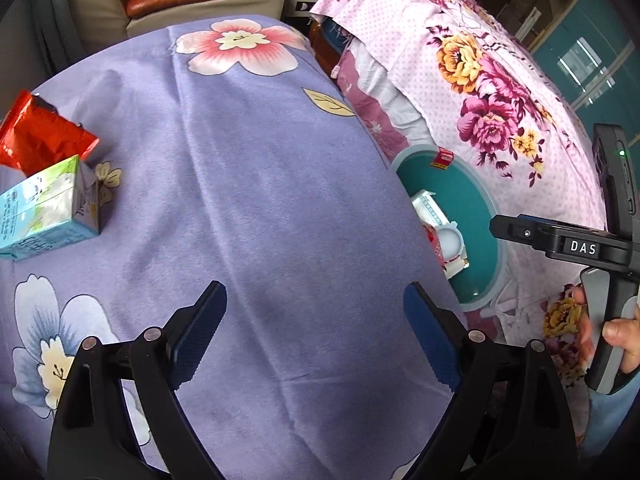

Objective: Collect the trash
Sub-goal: 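Move both tools back toward the milk carton and red snack bag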

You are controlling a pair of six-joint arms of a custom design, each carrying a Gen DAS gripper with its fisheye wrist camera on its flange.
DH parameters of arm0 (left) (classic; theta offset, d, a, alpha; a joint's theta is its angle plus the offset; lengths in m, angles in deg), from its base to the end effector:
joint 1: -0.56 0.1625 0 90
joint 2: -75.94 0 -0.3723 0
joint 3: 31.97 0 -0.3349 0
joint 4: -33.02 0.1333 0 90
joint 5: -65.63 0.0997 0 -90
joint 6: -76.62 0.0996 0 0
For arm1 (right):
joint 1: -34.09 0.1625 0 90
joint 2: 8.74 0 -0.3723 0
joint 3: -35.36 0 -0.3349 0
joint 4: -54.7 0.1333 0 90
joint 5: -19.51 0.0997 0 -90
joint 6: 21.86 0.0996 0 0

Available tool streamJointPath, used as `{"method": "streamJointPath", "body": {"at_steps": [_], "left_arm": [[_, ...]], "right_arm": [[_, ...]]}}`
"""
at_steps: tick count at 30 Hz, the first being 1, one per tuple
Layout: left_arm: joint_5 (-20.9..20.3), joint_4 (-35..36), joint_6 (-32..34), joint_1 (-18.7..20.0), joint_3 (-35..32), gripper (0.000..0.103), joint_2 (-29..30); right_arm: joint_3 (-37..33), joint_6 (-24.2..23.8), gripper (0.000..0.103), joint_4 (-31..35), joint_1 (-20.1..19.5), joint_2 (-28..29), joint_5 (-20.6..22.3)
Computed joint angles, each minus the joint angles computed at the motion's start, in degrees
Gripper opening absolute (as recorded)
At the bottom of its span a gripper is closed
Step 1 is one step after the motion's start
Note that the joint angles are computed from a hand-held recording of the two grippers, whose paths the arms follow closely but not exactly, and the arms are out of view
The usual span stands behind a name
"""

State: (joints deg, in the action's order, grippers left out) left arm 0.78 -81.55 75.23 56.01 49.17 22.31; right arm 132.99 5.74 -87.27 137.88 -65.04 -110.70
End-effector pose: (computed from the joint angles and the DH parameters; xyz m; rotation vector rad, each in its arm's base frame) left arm -0.2029 -0.6043 0.2124 0.7870 2.5891 -0.1202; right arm 0.2029 -0.5372 0.1947 -0.3844 -2.4668 0.5401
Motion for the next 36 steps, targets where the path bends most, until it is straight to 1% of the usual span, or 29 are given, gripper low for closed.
{"method": "streamJointPath", "body": {"at_steps": [1,4,9,13,16,17,22,26,27,28,29,30,32,34,35,36], "left_arm": [[0.22,0.13,0.0,0.42,0.07,0.09,-0.72],[0.7,0.56,0.11,1.59,-0.16,0.09,-2.3],[1.9,0.7,-0.56,4.08,-1.48,0.09,-4.6],[3.13,1.24,-1.57,5.75,-2.92,0.09,-5.59],[3.49,1.83,-2.9,7.04,-4.2,0.09,-6.02],[3.61,2.13,-3.42,7.45,-4.75,0.09,-6.03],[3.35,4.77,-7.95,9.55,-8.84,0.09,-5.03],[3.93,6.18,-13.64,10.82,-13.69,0.09,-2.61],[4.08,6.62,-15.28,11.19,-14.92,0.09,-2.23],[4.0,6.71,-16.58,11.38,-15.89,0.09,-1.7],[3.63,6.4,-18.01,11.55,-16.82,0.09,-1.12],[3.63,5.97,-19.46,11.56,-17.76,0.09,-0.46],[4.74,5.69,-21.93,11.24,-19.37,0.09,0.81],[6.05,5.17,-24.19,10.93,-21.2,0.09,2.46],[7.42,5.34,-25.73,10.66,-22.4,0.09,3.55],[8.81,5.59,-27.37,10.49,-23.86,0.09,4.81]], "right_arm": [[-1.54,-0.3,0.083,1.25,0.9,1.11,-0.24],[-3.05,-0.87,0.083,2.08,1.95,2.74,-0.6],[-9.28,-1.57,0.083,5.99,4.63,7.63,-1.29],[-17.48,-2.17,0.083,11.8,6.69,13.14,-1.52],[-22.17,-2.01,0.083,15.24,7.8,15.95,-1.18],[-25.64,-2.76,0.083,17.55,8.31,17.99,-0.92],[-34.4,-4.97,0.083,22.34,9.0,23.24,0.17],[-46.54,-6.2,0.083,30.06,8.99,29.5,1.44],[-50.89,-6.83,0.083,32.29,8.95,31.71,1.77],[-53.21,-7.24,0.083,33.37,8.9,32.87,1.96],[-57.19,-8.43,0.083,34.21,8.84,34.82,2.32],[-58.76,-8.41,0.083,35.09,8.85,35.6,2.43],[-62.1,-9.33,0.083,35.73,8.65,37.3,2.78],[-66.96,-10.36,0.083,37.54,8.4,39.62,2.98],[-69.18,-10.77,0.083,38.58,8.29,40.69,2.96],[-73.24,-11.27,0.083,40.7,8.07,42.67,3.12]]}}
